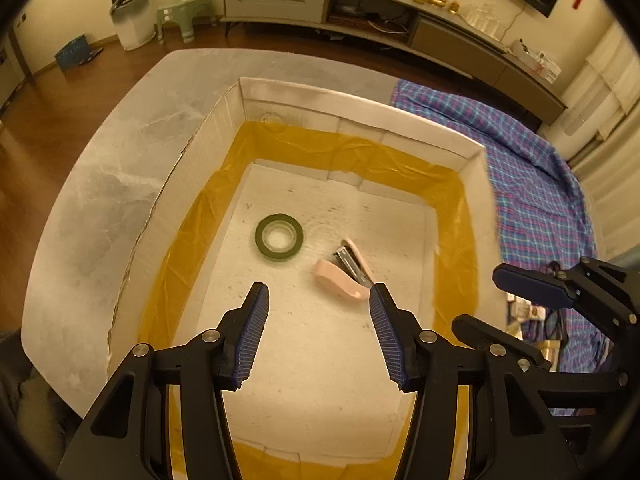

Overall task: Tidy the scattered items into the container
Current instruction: 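Move both tools back over the items on the bedspread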

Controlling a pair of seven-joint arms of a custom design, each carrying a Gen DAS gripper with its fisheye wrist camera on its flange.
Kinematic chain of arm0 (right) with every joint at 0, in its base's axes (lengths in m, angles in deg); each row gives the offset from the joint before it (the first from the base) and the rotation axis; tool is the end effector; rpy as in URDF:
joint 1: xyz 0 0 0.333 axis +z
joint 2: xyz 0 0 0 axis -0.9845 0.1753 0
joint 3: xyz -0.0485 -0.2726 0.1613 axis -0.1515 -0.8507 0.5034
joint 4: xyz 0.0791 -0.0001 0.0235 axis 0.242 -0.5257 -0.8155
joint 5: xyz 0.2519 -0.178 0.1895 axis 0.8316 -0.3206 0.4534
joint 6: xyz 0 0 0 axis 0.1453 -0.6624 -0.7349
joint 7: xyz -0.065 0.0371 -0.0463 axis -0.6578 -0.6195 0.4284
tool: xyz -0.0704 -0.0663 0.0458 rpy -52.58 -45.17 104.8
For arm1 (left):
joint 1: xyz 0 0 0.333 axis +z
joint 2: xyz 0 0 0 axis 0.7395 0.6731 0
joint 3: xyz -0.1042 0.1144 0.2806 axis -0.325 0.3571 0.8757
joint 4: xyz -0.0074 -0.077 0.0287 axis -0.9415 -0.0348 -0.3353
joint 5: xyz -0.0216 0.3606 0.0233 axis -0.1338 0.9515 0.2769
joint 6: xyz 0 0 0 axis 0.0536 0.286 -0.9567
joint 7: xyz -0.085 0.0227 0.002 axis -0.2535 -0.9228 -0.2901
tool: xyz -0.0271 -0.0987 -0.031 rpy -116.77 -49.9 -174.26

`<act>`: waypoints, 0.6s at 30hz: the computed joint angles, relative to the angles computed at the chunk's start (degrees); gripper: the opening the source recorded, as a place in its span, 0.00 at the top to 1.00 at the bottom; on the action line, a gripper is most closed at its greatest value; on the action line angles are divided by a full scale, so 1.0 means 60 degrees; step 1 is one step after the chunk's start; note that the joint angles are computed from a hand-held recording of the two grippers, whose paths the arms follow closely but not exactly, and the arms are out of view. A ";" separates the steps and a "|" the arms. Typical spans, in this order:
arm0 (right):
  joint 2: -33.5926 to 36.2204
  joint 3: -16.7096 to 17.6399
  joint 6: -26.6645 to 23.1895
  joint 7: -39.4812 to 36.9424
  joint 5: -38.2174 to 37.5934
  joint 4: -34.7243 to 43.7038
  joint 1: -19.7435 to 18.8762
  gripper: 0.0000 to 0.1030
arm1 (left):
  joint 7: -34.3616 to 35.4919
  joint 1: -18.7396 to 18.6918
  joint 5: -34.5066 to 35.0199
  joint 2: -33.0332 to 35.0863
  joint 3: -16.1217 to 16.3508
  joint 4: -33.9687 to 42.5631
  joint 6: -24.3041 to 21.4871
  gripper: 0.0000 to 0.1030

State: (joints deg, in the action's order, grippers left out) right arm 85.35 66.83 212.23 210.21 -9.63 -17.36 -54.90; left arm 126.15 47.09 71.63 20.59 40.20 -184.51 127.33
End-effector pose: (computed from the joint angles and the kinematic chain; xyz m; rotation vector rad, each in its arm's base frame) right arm 0.6446 0.2498 0.4697 -2.0078 2.0220 -0.6152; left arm 0.4949 -0.0376 0.4672 -2.2535 1.7749 -0.5401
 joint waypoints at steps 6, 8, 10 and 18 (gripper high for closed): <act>-0.1111 0.0136 0.0900 0.0582 -0.0447 -0.1605 0.0180 0.51 | -0.0168 -0.0213 0.0315 -0.0948 -0.0135 -0.0745 0.0102 0.46; -0.1470 0.0198 0.1196 0.0857 -0.0747 -0.2088 0.0243 0.51 | -0.0416 -0.0267 0.0550 -0.1292 -0.0211 -0.1014 0.0191 0.46; -0.1814 0.0296 0.1512 0.1089 -0.1052 -0.2545 0.0268 0.51 | -0.0596 -0.0339 0.0811 -0.1682 -0.0268 -0.1318 0.0338 0.46; -0.2912 0.0783 0.2957 0.1797 -0.1567 -0.4180 0.0058 0.51 | -0.1487 -0.0568 0.2164 -0.3444 -0.0618 -0.2622 0.0674 0.46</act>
